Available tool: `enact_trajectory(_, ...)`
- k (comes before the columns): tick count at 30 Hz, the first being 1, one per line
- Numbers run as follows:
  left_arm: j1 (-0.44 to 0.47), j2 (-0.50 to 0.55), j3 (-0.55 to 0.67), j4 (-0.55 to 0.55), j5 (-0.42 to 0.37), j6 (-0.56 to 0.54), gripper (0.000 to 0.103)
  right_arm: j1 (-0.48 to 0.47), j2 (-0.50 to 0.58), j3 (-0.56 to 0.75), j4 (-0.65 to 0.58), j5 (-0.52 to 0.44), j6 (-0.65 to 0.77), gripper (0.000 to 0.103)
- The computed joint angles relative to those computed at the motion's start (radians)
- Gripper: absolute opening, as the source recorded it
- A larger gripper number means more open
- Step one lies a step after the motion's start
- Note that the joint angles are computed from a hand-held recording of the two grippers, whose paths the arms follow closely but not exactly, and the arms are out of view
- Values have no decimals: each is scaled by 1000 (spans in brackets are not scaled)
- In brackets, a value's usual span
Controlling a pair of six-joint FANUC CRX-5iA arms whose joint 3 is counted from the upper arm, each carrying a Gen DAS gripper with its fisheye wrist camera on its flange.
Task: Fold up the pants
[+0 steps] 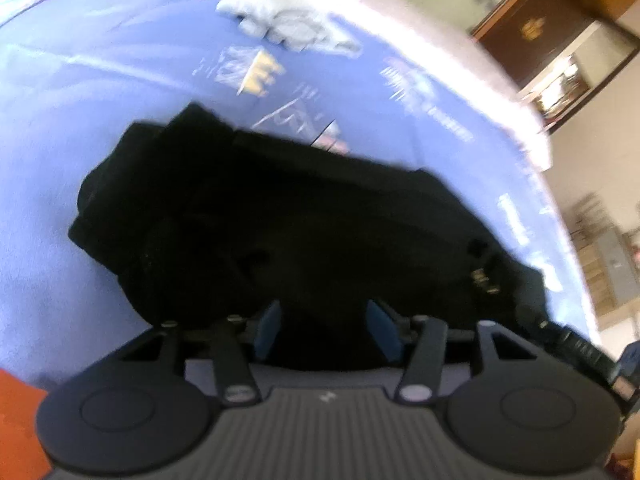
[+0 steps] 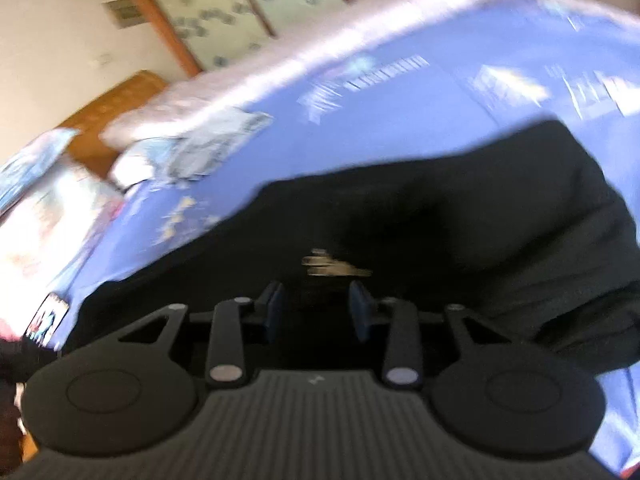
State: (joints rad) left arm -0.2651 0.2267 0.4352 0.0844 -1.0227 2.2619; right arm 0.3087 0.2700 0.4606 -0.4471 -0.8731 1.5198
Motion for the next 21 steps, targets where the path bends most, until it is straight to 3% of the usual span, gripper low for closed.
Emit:
enact_trajectory(5, -9, -62, -81, -31, 84, 9, 53, 51, -66, -87, 24, 13, 86, 42)
enact_trajectory(9, 3, -53, -88, -20, 77, 11, 53, 81, -44, -40, 47, -27, 93, 42)
enact_trajectory(13, 21, -22, -65, -44, 7, 70, 50, 96, 6, 31, 42, -77, 74, 42)
enact_trajectory(16, 58, -72, -181, 33, 108, 86, 49, 110, 79, 87, 94, -194, -14, 43)
enact_trajectory(17, 67, -82, -202, 55, 126, 77, 49, 98, 58, 56, 60, -157, 13, 44)
enact_trajectory(21, 65, -88, -215, 51, 144, 69, 50, 85, 54, 61, 41, -176, 30, 44)
